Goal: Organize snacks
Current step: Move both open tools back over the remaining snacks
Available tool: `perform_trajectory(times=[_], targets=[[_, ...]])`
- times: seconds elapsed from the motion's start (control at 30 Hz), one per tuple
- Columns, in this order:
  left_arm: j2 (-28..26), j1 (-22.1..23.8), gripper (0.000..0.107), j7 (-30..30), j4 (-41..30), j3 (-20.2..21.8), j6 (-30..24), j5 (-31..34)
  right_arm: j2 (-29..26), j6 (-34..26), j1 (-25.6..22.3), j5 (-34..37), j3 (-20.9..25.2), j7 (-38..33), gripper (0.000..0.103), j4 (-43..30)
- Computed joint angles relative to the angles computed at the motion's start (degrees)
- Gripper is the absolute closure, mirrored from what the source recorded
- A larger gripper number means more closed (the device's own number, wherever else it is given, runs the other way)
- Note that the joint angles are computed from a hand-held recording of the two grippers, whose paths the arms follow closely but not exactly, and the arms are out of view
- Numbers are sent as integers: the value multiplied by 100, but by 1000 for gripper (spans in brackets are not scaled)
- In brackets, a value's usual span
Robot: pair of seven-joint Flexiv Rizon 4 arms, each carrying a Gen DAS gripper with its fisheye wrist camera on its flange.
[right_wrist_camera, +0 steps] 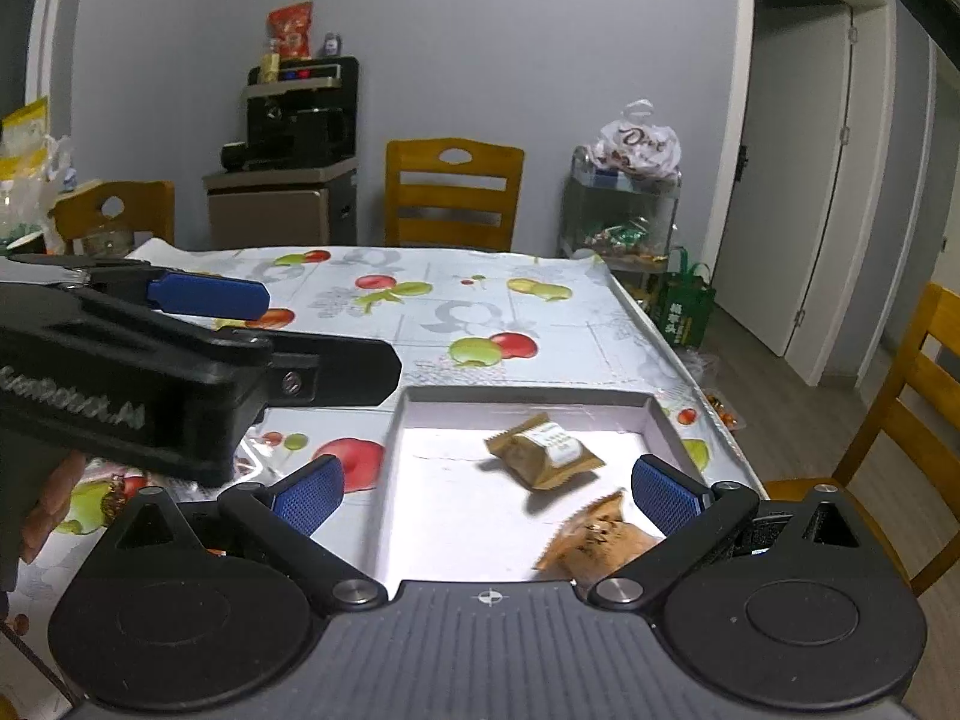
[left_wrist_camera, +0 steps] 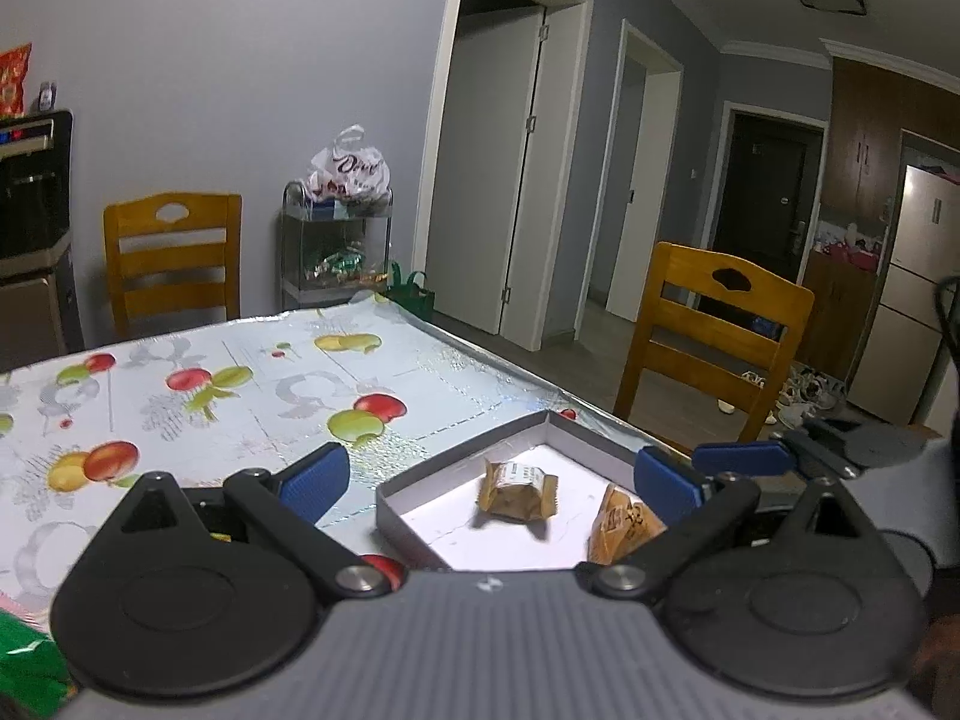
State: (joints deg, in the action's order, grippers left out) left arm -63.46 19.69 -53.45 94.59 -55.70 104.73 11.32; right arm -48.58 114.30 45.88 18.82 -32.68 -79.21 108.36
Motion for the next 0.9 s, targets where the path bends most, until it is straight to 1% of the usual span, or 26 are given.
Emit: perform_trajectory(times=[0.13,0.27,0.43,0.63,0.8,0.9], targets=[[30,315,5,3,303,-133,229,244,-14,-22,92,-16,-27,-12,0,-64],[126,581,5,-132,555,-134,412,468,4,-42,117,-81,40,-27,0,-118],[235,871,5,-322,812,-112,479,661,2,-106,89,-186,170,-11,0,-224],[188,1336,5,-375,1132,-281,519,913,17,-88,-11,-359,420,23,0,-345],[330,1585,5,-497,1327,-123,762,1016,65,-106,-97,-508,636,-36,0,-393],[449,1645,5,-672,1356,109,1011,1101,76,-141,-79,-557,663,-63,0,-402]])
